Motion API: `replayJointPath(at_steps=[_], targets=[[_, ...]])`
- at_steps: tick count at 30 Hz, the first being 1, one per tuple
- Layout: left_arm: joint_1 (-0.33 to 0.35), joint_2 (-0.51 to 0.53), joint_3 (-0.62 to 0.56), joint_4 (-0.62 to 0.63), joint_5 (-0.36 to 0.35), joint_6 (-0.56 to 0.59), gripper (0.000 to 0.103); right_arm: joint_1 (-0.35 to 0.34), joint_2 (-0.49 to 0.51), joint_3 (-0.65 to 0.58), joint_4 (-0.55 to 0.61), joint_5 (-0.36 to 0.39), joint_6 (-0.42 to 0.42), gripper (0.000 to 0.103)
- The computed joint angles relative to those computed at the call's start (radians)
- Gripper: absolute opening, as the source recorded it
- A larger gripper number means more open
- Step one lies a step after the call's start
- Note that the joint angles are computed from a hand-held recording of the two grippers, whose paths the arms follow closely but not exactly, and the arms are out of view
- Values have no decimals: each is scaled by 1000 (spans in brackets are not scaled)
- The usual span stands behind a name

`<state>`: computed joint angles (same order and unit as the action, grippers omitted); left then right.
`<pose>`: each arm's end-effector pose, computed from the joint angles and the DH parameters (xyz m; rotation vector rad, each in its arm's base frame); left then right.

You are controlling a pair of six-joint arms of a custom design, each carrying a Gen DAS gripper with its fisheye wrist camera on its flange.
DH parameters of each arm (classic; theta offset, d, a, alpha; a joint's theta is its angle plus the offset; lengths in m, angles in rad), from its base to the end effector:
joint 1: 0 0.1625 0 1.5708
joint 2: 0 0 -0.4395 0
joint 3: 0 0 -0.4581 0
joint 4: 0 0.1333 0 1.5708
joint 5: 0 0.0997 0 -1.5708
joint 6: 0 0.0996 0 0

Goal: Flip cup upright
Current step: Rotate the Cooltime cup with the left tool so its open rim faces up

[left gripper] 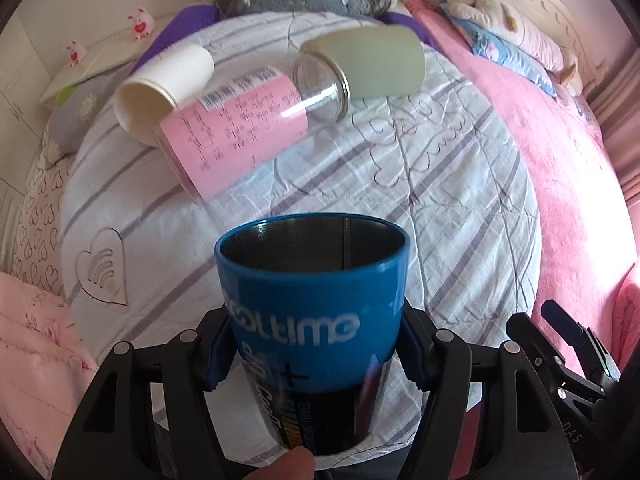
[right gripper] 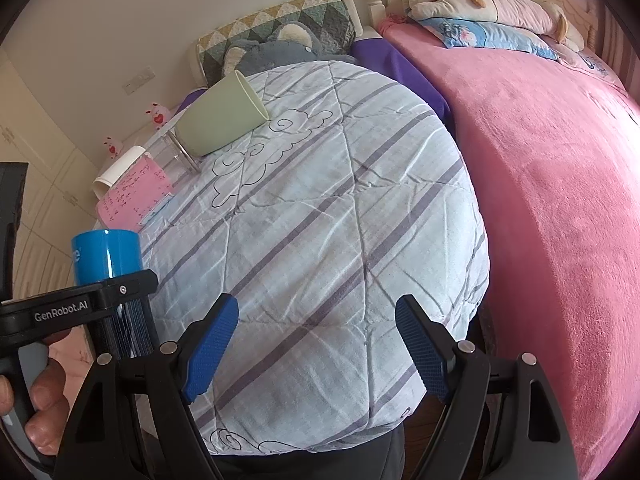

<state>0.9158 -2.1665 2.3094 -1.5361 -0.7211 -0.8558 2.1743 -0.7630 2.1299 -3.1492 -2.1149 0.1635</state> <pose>-0.0137 -0.3594 0.3787 -0.1411 2.3435 -0.5755 0.3657 -0.3865 -0.0448 0.5043 -2.6166 0.5402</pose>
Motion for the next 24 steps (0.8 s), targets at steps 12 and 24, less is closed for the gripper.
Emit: replayJointPath(at_steps=[12,24], targets=[[-25,-18,29,-1,130,7,68,15,-5,7,2,-9,11,82],[-70,-71,49,96,114,-39,68,34,-5,11,3,-22,20,82]])
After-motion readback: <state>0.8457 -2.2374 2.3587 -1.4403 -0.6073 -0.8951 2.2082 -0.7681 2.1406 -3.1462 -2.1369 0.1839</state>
